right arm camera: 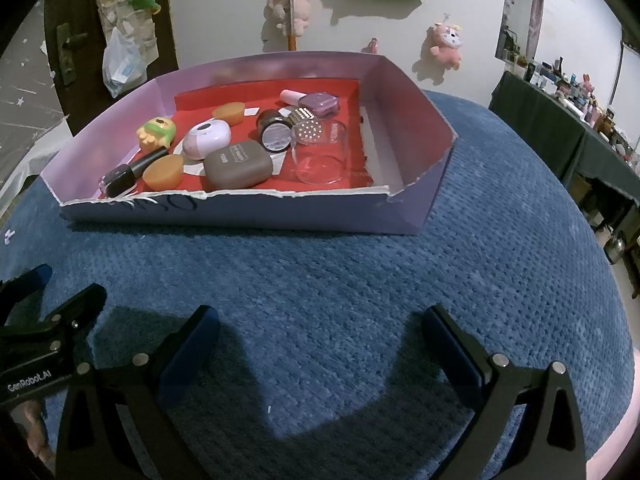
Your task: Organize rigid objects
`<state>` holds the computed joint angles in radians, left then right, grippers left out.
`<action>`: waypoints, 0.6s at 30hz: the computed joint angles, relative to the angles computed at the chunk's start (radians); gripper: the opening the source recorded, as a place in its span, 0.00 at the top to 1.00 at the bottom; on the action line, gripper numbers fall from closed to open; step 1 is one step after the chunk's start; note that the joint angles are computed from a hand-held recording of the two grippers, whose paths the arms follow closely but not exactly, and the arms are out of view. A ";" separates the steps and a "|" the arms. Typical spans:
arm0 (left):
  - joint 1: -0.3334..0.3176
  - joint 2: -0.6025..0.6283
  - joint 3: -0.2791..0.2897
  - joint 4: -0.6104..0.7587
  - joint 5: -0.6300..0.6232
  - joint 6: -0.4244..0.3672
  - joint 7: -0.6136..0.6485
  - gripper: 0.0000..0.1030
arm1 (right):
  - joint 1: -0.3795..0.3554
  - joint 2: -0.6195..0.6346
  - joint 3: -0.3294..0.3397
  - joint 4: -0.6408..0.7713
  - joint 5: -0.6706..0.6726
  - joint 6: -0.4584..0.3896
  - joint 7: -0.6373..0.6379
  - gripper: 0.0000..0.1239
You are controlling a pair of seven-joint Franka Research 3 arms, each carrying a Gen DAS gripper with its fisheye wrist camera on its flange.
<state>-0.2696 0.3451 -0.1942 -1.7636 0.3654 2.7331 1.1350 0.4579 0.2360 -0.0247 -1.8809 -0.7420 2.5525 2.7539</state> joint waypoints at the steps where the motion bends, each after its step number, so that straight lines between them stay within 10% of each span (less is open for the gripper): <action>1: 0.000 0.002 0.000 0.003 0.000 -0.001 0.000 0.00 | -0.001 0.001 0.000 0.001 0.002 0.000 -0.004 0.17; 18: -0.001 0.002 0.001 0.003 0.001 0.000 -0.001 0.00 | 0.000 0.002 -0.002 0.000 -0.008 0.002 0.003 0.17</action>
